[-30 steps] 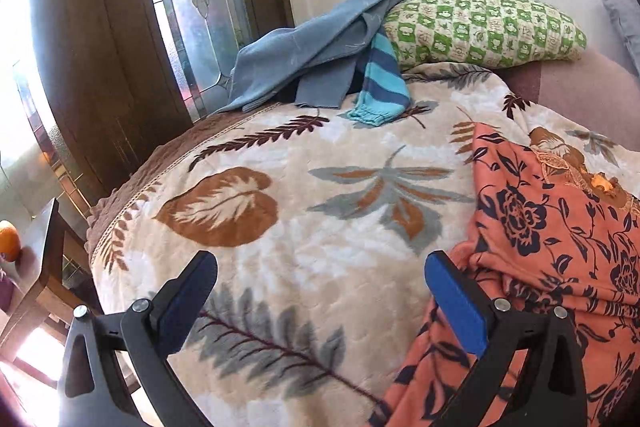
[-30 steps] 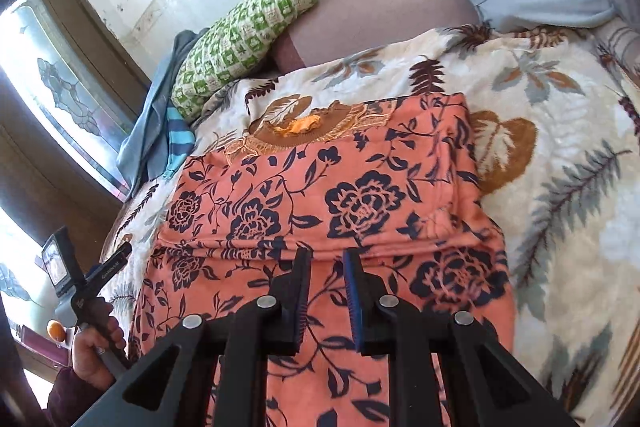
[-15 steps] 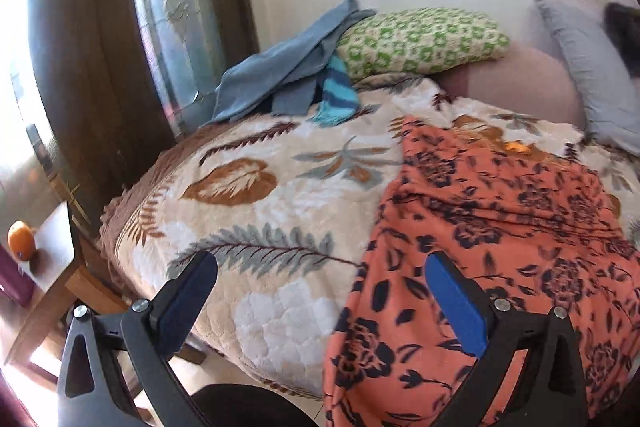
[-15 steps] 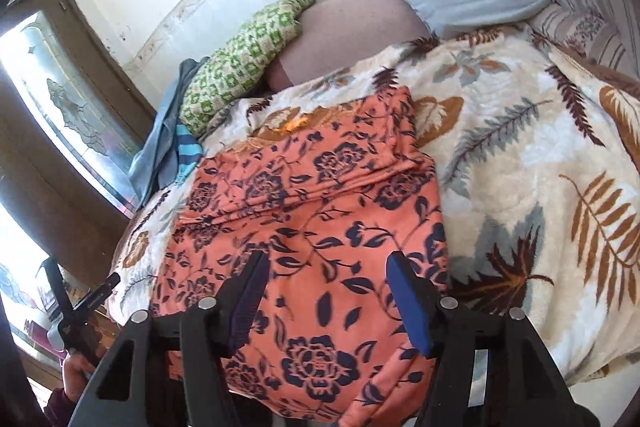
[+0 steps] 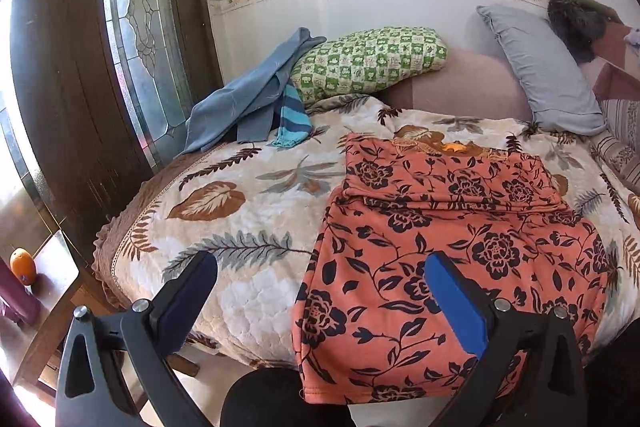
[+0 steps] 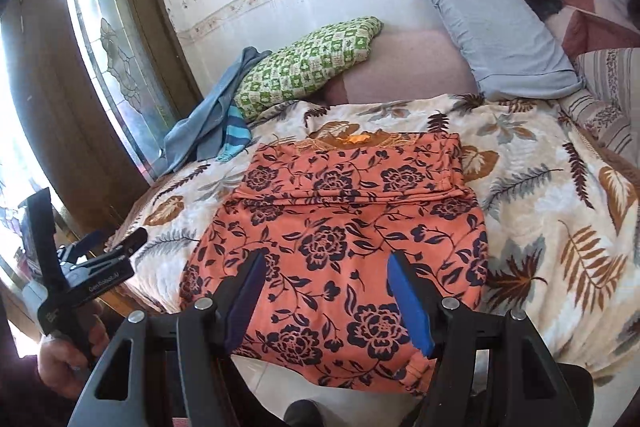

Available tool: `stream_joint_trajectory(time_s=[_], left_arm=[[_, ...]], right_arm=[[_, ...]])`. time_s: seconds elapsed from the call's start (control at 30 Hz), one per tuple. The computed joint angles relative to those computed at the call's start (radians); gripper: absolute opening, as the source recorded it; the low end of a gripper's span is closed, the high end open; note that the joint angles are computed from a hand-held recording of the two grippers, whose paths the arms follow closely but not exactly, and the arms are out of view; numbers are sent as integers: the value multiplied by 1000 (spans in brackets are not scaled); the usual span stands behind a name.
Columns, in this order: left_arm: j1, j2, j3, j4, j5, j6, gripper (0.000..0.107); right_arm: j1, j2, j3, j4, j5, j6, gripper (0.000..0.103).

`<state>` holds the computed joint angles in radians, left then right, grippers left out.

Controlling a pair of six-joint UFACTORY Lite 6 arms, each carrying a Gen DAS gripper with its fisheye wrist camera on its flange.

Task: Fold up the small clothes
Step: 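Grasp the dress hem with both grippers and lift it off the bed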

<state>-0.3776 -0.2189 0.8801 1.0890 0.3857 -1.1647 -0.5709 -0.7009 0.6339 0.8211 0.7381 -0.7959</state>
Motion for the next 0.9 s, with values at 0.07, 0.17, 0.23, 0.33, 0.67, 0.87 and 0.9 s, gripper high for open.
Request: stream_joint_trajectory(time_s=[0.07, 0.17, 0.23, 0.33, 0.67, 0.87, 0.9], left_arm=[[40, 22, -21, -45, -4, 49, 103], [116, 48, -59, -81, -36, 79, 103], [150, 83, -68, -56, -39, 57, 103], [180, 155, -49, -55, -37, 49, 103], [174, 234, -7, 19, 17, -12, 103], [269, 280, 35, 40, 4, -23, 103], [279, 293, 43, 43, 1, -28, 103]], right_arm=[[-49, 46, -22, -38, 6, 11, 68], [-125, 175, -52, -98, -18, 44, 68], [-179, 262, -73, -92, -37, 14, 68], [-191, 342, -104, -111, -120, 8, 68], [13, 553, -85, -225, -359, 230, 68], [-374, 653, 80, -426, -282, 273, 67], [-447, 668, 122, -392, -252, 226, 67]])
